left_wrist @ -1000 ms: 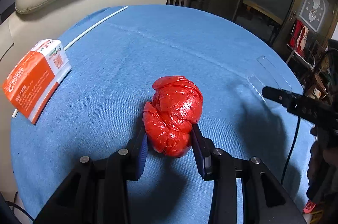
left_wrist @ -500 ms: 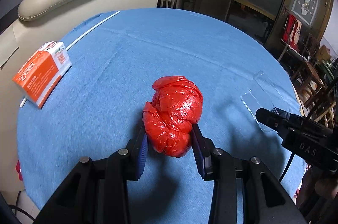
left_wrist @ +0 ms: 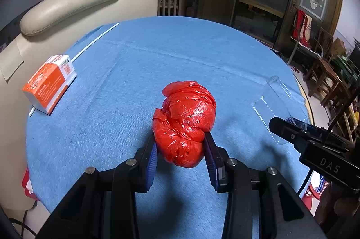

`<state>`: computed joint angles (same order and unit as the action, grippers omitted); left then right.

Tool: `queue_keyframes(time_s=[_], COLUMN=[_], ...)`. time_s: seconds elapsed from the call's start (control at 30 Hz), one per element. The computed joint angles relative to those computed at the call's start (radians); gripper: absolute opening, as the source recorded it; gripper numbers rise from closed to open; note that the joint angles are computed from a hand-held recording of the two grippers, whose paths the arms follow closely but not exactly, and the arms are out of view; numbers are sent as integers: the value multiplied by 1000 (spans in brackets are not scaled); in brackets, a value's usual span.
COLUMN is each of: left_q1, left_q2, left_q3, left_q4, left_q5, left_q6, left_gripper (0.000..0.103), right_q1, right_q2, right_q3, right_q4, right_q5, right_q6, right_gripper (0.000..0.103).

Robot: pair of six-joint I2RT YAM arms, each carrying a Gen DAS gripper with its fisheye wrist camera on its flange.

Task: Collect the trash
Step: 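Hold the red bag in the left gripper while right grasps the clear plastic tray, then carry the red bag and clear tray over the red wastebasket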

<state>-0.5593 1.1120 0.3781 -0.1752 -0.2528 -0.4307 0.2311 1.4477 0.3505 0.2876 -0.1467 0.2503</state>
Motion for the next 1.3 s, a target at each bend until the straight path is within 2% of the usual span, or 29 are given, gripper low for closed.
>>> queue_keyframes(time_s=[0.27,0.63,0.83,1.07,1.3], left_q1=[-149,-279,-324,-370,-402], left_q2=[-34,33,67,90,91], left_q3=[13,74,104,131,149], left_q4=[-61,-81,-89,-97,-114], left_q5=[-89,-160,-182,-204,-227], left_q6=[-68,-106,-116,-125,-133], left_gripper=[40,40,40,40,40], right_q1=[-45,-208,-320,-379,-472], right_q2=[-175,-420,-551,-673,-834], right_q3=[-123,-218,-236,-246,-253], right_q4=[-22,-140,-244,-345,-503], right_q5=[-25,-125,-198,-234,-295], right_q6=[24,-12,-52,-74,-116], right_gripper=[55,55,55,55,55])
